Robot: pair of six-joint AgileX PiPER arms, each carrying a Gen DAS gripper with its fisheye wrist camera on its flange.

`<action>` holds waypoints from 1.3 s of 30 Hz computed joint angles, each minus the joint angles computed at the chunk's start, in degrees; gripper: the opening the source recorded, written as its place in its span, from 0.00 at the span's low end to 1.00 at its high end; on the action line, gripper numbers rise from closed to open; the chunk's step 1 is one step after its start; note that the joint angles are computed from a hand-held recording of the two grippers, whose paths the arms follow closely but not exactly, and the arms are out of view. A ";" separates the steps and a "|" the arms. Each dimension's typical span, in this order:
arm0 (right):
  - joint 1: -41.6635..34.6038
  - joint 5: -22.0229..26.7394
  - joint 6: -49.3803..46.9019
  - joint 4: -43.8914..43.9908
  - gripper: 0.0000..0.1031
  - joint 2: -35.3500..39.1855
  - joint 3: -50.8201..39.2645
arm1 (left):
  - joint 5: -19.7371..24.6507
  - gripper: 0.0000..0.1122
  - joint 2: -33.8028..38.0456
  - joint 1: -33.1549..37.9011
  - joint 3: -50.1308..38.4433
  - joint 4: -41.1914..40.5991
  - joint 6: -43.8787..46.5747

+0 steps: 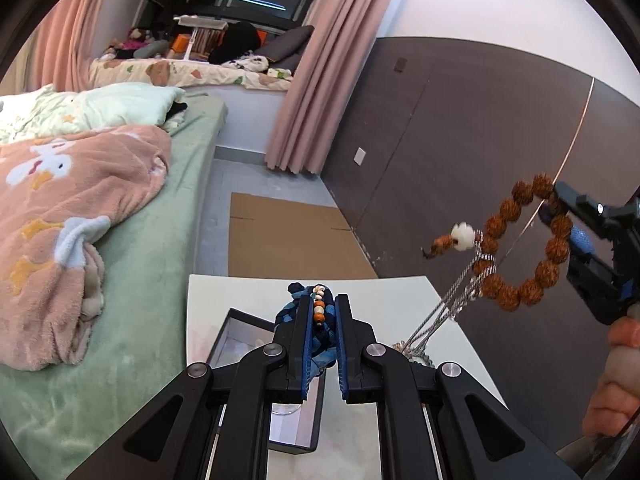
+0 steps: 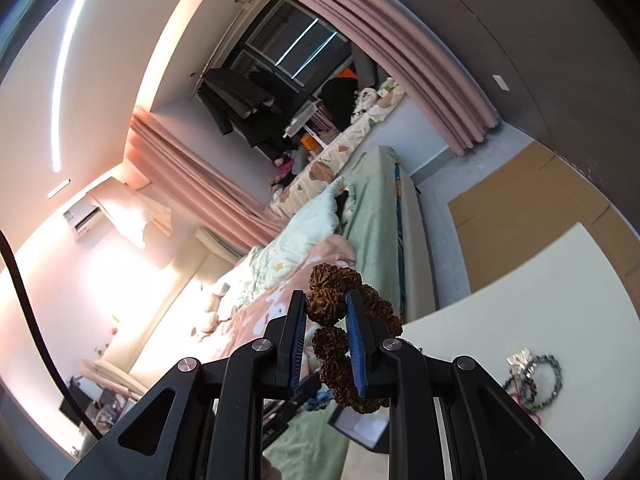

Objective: Organize jewelry
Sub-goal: 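Lift both bracelets and release them into the black box with both grippers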

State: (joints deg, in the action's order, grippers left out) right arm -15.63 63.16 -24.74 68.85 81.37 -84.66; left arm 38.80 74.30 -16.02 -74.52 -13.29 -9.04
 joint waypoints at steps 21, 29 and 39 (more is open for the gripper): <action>13.38 -4.33 3.38 -4.38 0.21 6.82 -3.68 | 3.23 0.91 -0.44 12.57 0.72 -13.47 3.72; 16.30 -2.59 5.10 -5.86 0.23 8.29 -3.99 | 2.48 0.91 -2.26 17.42 1.81 -15.26 4.03; 13.09 -1.27 6.85 -8.84 0.86 7.10 -2.59 | 2.62 0.91 -2.17 16.93 2.03 -15.46 4.67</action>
State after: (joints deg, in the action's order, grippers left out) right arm -2.54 61.89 -17.89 60.02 88.46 -87.25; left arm 41.41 72.13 0.91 -72.49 -28.76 -4.37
